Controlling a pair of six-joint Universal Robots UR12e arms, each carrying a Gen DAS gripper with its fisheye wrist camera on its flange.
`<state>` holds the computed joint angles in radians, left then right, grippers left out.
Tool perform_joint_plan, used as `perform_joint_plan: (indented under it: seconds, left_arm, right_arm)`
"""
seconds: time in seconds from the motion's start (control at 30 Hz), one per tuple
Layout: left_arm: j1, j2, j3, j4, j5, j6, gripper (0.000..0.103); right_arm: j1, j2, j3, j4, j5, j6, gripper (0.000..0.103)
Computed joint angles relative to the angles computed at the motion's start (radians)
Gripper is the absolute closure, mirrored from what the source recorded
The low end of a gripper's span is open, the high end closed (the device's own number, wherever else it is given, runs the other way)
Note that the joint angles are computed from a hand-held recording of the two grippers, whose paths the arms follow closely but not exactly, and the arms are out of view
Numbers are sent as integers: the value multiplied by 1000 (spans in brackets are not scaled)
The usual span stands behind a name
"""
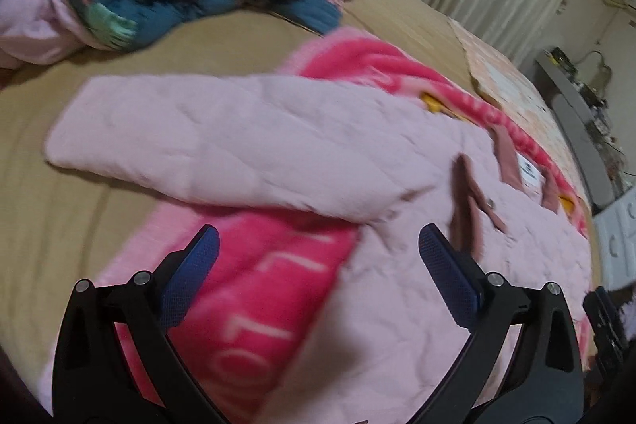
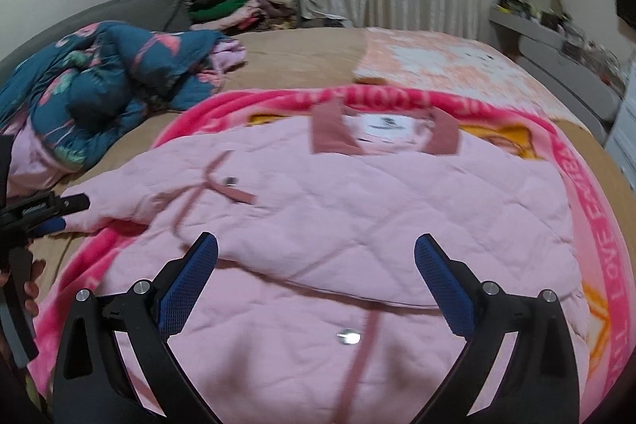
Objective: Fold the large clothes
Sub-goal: 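Move the left tool toward the cuff of the other sleeve, then close the left tool on the sleeve cuff and lift it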
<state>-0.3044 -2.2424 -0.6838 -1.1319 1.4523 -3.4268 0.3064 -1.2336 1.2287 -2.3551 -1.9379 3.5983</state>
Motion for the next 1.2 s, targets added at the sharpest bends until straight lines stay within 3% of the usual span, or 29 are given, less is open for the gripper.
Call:
perform_joint_plan:
  seconds: [0.17,0.47,1.2]
  left_arm:
    - [11,17,-21,29,14,38,9]
    - [14,24,-34,46,131,38,9]
    - [58,-18,-11,-23,233,-90,9]
  right_arm:
    - [23,43,-71,8,19,-49,4]
    - [55,121,-193,31,44,-129,4]
    - [92,287,-422,105,135,-238,4]
